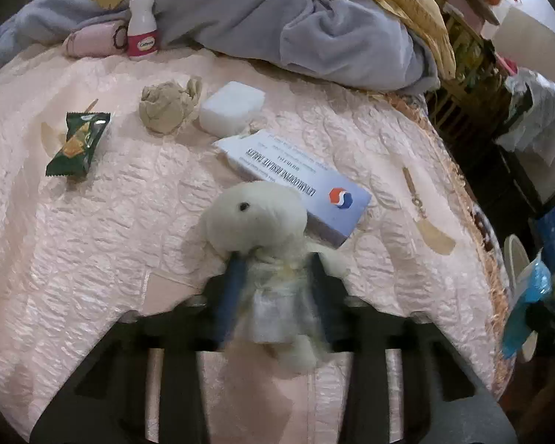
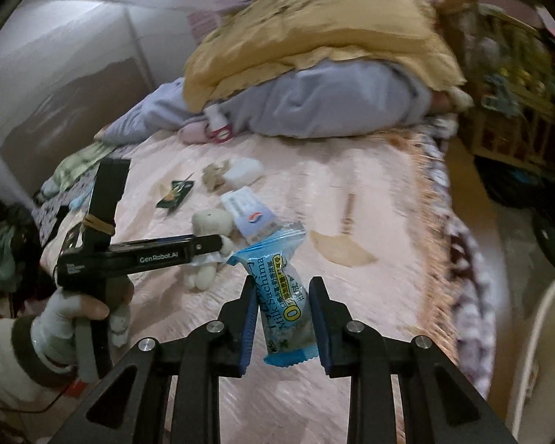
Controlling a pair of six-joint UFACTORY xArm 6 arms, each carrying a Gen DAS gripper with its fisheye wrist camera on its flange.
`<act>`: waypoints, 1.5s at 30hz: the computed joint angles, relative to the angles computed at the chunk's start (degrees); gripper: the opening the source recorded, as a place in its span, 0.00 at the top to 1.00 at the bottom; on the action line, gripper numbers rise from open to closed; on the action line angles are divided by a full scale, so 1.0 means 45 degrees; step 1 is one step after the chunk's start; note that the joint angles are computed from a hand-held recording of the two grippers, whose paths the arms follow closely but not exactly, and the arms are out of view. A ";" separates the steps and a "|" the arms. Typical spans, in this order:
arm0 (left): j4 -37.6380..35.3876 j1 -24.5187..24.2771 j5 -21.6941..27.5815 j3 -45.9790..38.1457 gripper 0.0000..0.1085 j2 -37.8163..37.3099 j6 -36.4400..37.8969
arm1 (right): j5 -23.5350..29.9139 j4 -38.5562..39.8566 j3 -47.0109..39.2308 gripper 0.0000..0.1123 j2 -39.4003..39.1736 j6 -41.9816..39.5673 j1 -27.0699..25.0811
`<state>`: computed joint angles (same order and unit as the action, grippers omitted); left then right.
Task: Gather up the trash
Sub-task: 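Grasp the white plush toy with the left gripper while the right gripper grasps a small blue wrapper, then carry the plush toy and wrapper to the bucket and open both grippers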
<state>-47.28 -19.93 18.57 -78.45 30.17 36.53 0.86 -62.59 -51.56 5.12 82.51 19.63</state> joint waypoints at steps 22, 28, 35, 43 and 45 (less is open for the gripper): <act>-0.2953 -0.2159 0.0794 0.2040 0.97 -0.3591 0.3917 | 0.1424 -0.2579 0.4517 0.77 -0.5461 0.4319 -0.1449; -0.2091 -0.1525 0.2044 0.1860 0.91 -0.3443 0.3230 | 0.0847 -0.3174 0.5200 0.77 -0.6113 0.5138 -0.1976; -0.0122 -0.0958 0.1314 0.2834 0.41 -0.3212 0.2728 | 0.0284 -0.4789 0.4667 0.77 -0.5383 0.6727 -0.2212; -0.0554 -0.1285 0.1288 0.2770 0.62 -0.2481 0.2590 | 0.0563 -0.3423 0.4990 0.77 -0.5591 0.5279 -0.2125; -0.1419 -0.1414 0.1534 0.2705 0.65 -0.2725 0.3145 | 0.0809 -0.2860 0.5236 0.77 -0.5928 0.4710 -0.2077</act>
<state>-53.67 -26.29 25.47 -66.27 17.91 50.68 4.50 -75.46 -28.00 -21.55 103.71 10.28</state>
